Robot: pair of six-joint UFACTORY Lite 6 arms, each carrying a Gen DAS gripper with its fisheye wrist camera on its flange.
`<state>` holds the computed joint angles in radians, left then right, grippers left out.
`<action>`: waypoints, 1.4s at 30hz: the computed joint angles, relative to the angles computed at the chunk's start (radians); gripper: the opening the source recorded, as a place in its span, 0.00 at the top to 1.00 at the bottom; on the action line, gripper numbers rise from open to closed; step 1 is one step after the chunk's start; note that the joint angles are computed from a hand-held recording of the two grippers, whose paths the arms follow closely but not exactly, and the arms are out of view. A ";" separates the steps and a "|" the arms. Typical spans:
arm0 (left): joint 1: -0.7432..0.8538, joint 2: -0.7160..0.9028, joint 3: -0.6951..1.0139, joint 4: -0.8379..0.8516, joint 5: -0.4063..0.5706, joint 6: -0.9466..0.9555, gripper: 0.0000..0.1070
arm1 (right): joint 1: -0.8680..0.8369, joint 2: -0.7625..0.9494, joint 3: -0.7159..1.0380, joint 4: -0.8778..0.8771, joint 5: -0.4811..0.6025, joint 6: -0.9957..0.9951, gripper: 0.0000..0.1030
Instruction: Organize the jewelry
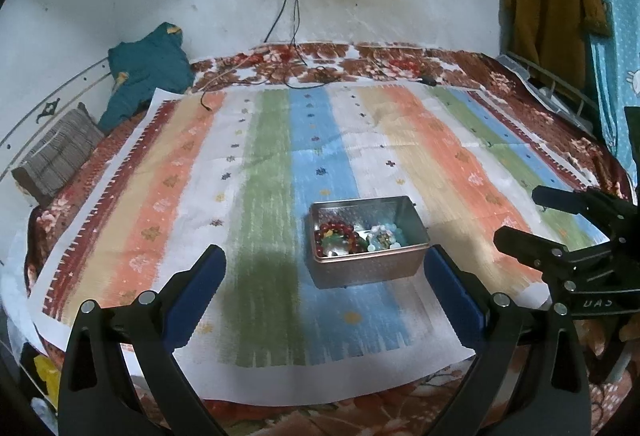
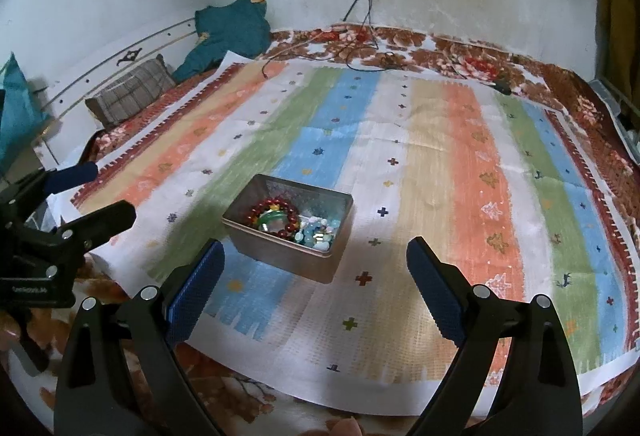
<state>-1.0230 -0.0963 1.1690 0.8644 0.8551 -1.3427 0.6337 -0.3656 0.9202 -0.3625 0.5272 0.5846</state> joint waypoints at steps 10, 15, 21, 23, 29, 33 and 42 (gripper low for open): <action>0.010 -0.036 -0.039 0.003 -0.051 0.009 0.09 | 0.010 0.019 0.010 0.005 0.010 -0.016 0.10; 0.010 -0.029 -0.034 0.002 -0.042 0.012 0.09 | 0.008 0.018 0.008 0.006 0.007 -0.020 0.10; -0.006 -0.030 -0.040 0.033 -0.038 -0.001 0.09 | 0.035 -0.015 -0.011 -0.033 0.000 0.038 0.10; -0.012 -0.031 -0.041 0.036 -0.037 -0.003 0.09 | 0.039 -0.020 -0.015 -0.032 -0.002 0.044 0.10; -0.013 -0.039 -0.043 0.040 -0.041 -0.004 0.09 | 0.042 -0.027 -0.017 -0.031 0.005 0.042 0.09; -0.023 -0.034 -0.040 0.057 -0.029 -0.014 0.09 | 0.045 -0.024 -0.015 -0.032 0.009 0.045 0.09; -0.023 -0.033 -0.037 0.060 -0.036 -0.009 0.09 | 0.063 -0.036 -0.027 -0.048 -0.012 0.065 0.08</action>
<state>-1.0455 -0.1296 1.1325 0.9246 0.8193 -1.3517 0.6966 -0.4021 0.8928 -0.4103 0.5149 0.6496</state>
